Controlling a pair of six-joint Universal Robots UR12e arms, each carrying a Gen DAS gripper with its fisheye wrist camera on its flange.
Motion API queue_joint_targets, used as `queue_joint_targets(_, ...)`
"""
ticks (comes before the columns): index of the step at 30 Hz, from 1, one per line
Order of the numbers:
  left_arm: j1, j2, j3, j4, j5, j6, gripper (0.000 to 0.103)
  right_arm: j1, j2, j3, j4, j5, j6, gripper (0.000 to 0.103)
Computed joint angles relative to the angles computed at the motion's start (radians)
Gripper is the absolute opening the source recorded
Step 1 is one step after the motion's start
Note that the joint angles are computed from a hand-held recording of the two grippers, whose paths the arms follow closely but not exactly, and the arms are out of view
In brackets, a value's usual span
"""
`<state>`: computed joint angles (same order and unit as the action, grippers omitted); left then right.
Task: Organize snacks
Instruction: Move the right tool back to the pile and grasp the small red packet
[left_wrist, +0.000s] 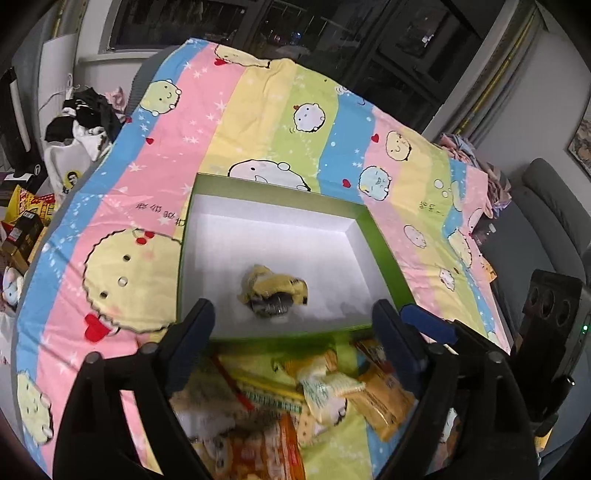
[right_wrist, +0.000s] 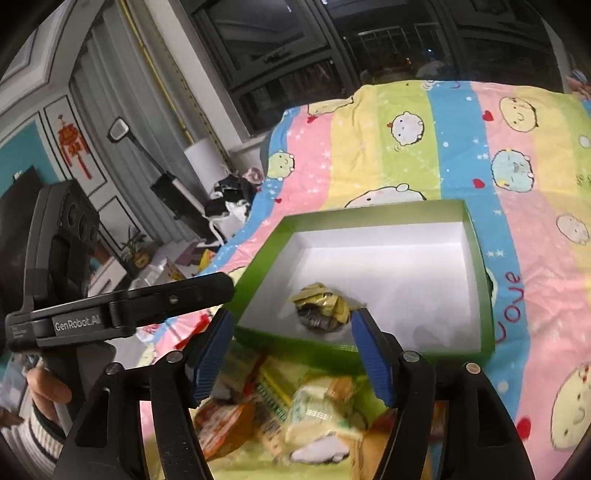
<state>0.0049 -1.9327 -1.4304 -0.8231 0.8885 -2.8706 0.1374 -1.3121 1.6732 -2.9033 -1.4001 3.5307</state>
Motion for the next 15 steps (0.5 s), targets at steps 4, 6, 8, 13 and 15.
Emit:
queue_joint_targets(4,0.019,0.041,-0.055,0.007,-0.022,-0.007,0.102,0.011,-0.034,0.037,-0.006,-0.016,0.012,0.068)
queue_joint_targets(6,0.03,0.061,-0.081,-0.01,-0.035,-0.004,0.102,0.014,-0.053,0.059,-0.009,-0.025,0.026,0.068)
queue_joint_targets(8,0.037,0.074,-0.099,-0.026,-0.045,0.001,0.102,0.014,-0.07,0.08,-0.008,-0.028,0.038,0.068)
queue_joint_targets(13,0.048,0.102,-0.135,-0.066,-0.075,0.02,0.102,0.009,-0.117,0.137,0.004,-0.062,0.091,0.068)
queue_joint_targets(15,0.051,0.109,-0.145,-0.087,-0.09,0.032,0.102,0.006,-0.134,0.161,0.005,-0.072,0.111,0.068)
